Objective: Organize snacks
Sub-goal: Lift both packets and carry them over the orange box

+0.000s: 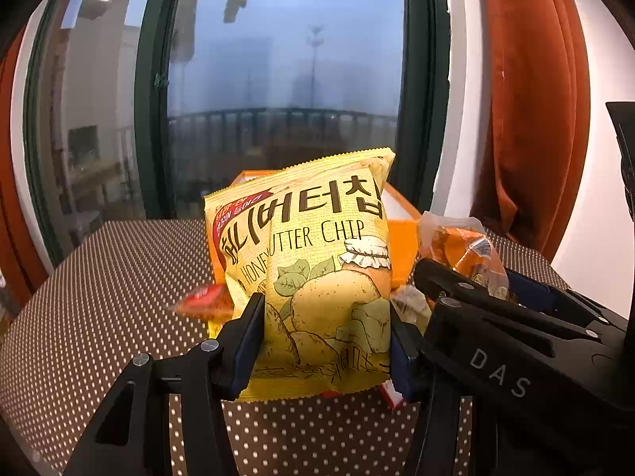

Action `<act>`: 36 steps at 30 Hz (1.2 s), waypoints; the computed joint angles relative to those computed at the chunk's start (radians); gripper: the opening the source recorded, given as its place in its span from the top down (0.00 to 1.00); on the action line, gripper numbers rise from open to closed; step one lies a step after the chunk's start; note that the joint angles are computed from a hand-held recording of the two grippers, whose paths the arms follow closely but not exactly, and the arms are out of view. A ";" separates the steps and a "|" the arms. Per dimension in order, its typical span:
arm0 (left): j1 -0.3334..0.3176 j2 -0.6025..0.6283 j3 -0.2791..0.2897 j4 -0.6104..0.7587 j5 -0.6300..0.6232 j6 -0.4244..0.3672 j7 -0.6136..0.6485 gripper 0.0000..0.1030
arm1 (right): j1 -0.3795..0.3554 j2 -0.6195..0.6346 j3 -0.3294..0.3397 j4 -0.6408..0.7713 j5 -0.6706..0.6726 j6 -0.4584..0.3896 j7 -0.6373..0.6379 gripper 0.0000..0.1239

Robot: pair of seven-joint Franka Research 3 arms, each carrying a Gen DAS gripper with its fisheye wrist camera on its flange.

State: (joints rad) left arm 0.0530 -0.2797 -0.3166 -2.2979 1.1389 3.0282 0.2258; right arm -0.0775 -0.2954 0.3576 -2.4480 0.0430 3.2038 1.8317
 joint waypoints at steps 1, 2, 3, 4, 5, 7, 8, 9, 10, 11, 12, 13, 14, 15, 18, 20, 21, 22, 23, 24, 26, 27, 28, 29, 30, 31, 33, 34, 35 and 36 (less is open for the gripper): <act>0.007 0.005 -0.004 0.011 0.013 0.002 -0.010 0.46 | -0.005 0.004 0.003 0.009 -0.003 0.001 0.000 0.41; 0.006 0.008 -0.002 0.018 0.015 0.002 -0.010 0.46 | -0.002 0.007 0.000 0.015 -0.003 0.006 -0.001 0.41; 0.005 0.013 0.002 0.026 0.013 0.003 -0.006 0.46 | -0.009 0.011 0.005 0.025 -0.005 0.009 0.000 0.41; 0.002 0.021 0.007 0.038 0.009 0.007 0.003 0.46 | -0.018 0.015 0.014 0.035 -0.007 0.014 0.002 0.41; 0.001 0.027 0.011 0.047 0.008 0.011 0.007 0.46 | -0.026 0.016 0.022 0.041 -0.008 0.016 0.005 0.41; 0.000 0.037 0.017 0.065 0.006 0.018 0.016 0.46 | -0.047 0.028 0.040 0.066 -0.015 0.020 0.008 0.41; -0.002 0.046 0.021 0.078 0.003 0.019 0.027 0.46 | -0.042 0.037 0.035 0.081 -0.015 0.020 0.004 0.41; -0.004 0.053 0.023 0.089 0.000 0.018 0.035 0.46 | -0.026 0.048 0.021 0.097 -0.014 0.020 -0.005 0.41; -0.008 0.060 0.024 0.106 -0.006 0.002 0.045 0.46 | -0.018 0.059 0.014 0.115 -0.017 0.018 -0.012 0.41; -0.007 0.063 0.021 0.115 0.003 -0.010 0.037 0.46 | 0.002 0.069 -0.003 0.129 -0.017 0.020 -0.022 0.41; -0.002 0.066 0.016 0.128 0.026 -0.020 0.010 0.46 | -0.012 0.076 0.015 0.144 -0.014 0.024 -0.031 0.41; 0.004 0.071 0.015 0.144 0.055 -0.023 -0.024 0.46 | -0.061 0.080 0.056 0.156 -0.044 0.030 -0.003 0.41; -0.003 0.075 0.024 0.153 0.054 -0.023 -0.024 0.46 | -0.120 0.083 0.104 0.171 -0.093 0.041 0.042 0.41; -0.010 0.080 0.033 0.161 0.049 -0.023 -0.019 0.46 | -0.143 0.089 0.129 0.185 -0.072 0.042 0.023 0.41; -0.016 0.096 0.049 0.195 0.066 -0.025 -0.029 0.46 | -0.158 0.110 0.137 0.222 -0.087 0.046 0.029 0.41; -0.022 0.112 0.058 0.225 0.075 -0.032 -0.027 0.46 | -0.205 0.124 0.177 0.252 -0.113 0.048 0.042 0.41; -0.025 0.117 0.063 0.235 0.080 -0.034 -0.028 0.46 | -0.219 0.131 0.189 0.266 -0.126 0.048 0.047 0.41; -0.026 0.128 0.066 0.255 0.091 -0.040 -0.034 0.46 | -0.226 0.134 0.194 0.270 -0.136 0.052 0.053 0.41; -0.030 0.136 0.070 0.270 0.100 -0.047 -0.040 0.46 | -0.248 0.146 0.213 0.288 -0.151 0.052 0.060 0.41; -0.036 0.149 0.074 0.290 0.101 -0.057 -0.036 0.46 | -0.258 0.162 0.221 0.308 -0.165 0.054 0.064 0.41; -0.053 0.174 0.088 0.327 0.075 -0.080 0.000 0.46 | -0.296 0.195 0.253 0.349 -0.213 0.051 0.091 0.41; -0.060 0.187 0.095 0.343 0.065 -0.089 0.011 0.46 | -0.286 0.221 0.244 0.378 -0.226 0.040 0.092 0.41; -0.067 0.207 0.100 0.369 0.058 -0.102 0.021 0.46 | -0.274 0.238 0.233 0.399 -0.237 0.034 0.097 0.41; -0.075 0.217 0.107 0.384 0.054 -0.108 0.026 0.46 | -0.280 0.257 0.234 0.422 -0.275 0.027 0.126 0.41; -0.081 0.233 0.113 0.405 0.053 -0.115 0.028 0.46 | -0.276 0.286 0.228 0.461 -0.324 0.009 0.156 0.41; -0.089 0.258 0.121 0.438 0.038 -0.124 0.044 0.46 | -0.264 0.299 0.216 0.478 -0.333 0.002 0.157 0.41; -0.106 0.286 0.136 0.471 0.014 -0.133 0.073 0.46 | -0.227 0.346 0.179 0.537 -0.382 -0.017 0.187 0.41; -0.113 0.305 0.144 0.491 -0.017 -0.134 0.103 0.46 | -0.212 0.357 0.166 0.551 -0.382 -0.022 0.186 0.41; -0.120 0.314 0.153 0.496 -0.026 -0.131 0.110 0.46 | -0.185 0.374 0.138 0.571 -0.403 -0.025 0.207 0.41; -0.127 0.330 0.159 0.513 -0.046 -0.132 0.129 0.45 | -0.156 0.395 0.108 0.595 -0.421 -0.030 0.226 0.41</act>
